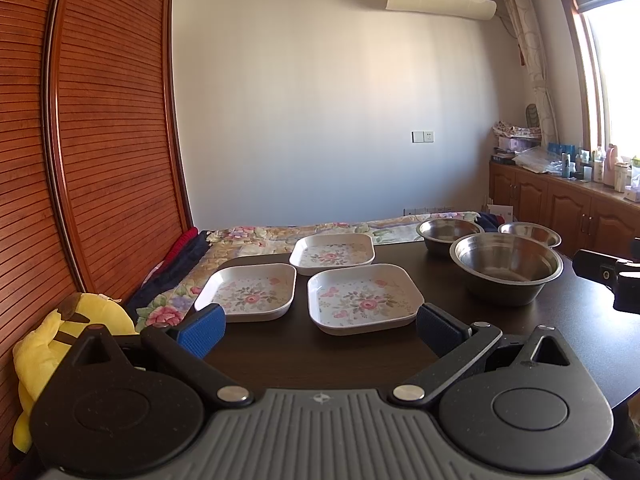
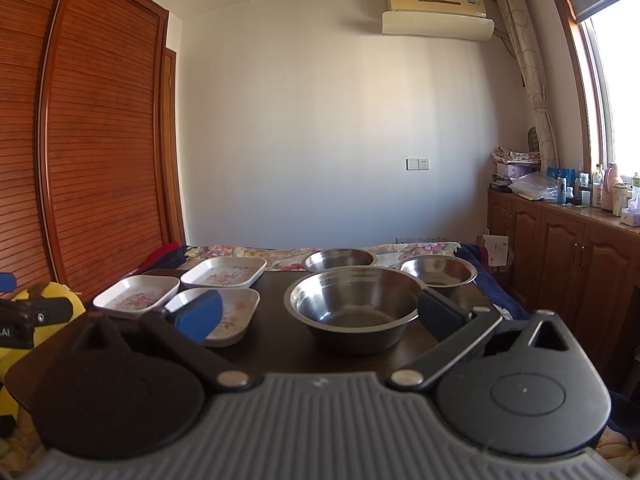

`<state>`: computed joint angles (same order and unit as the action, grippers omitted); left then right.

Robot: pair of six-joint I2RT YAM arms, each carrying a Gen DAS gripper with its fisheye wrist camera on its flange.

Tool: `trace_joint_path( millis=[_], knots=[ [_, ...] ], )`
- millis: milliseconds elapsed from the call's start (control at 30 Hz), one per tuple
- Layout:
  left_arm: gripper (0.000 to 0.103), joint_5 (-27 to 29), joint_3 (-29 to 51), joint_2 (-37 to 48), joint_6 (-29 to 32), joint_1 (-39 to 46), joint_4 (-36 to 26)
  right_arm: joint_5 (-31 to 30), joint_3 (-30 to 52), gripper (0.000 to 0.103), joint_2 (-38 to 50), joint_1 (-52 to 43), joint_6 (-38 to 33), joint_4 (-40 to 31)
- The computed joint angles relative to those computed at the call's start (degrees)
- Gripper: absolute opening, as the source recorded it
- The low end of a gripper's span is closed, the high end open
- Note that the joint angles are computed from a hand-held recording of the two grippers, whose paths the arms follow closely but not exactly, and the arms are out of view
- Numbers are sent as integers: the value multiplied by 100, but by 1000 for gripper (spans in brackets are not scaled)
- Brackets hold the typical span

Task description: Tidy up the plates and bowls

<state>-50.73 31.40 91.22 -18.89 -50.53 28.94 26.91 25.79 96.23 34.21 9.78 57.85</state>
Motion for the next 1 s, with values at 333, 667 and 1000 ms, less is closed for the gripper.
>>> trace_joint_path(
  millis=[333,667,1000],
  knots=[
    [103,-22,70,-120,35,-12,-170,-8,-24,103,-59,-23,-16,-24],
    [103,-10,55,-151,66,6,-166,-39,-32,103,-76,-44,-12,-35],
    [103,-18,49,-159,77,-11,-172,-16,-35,103,-68,-40,-32,-7]
  ],
)
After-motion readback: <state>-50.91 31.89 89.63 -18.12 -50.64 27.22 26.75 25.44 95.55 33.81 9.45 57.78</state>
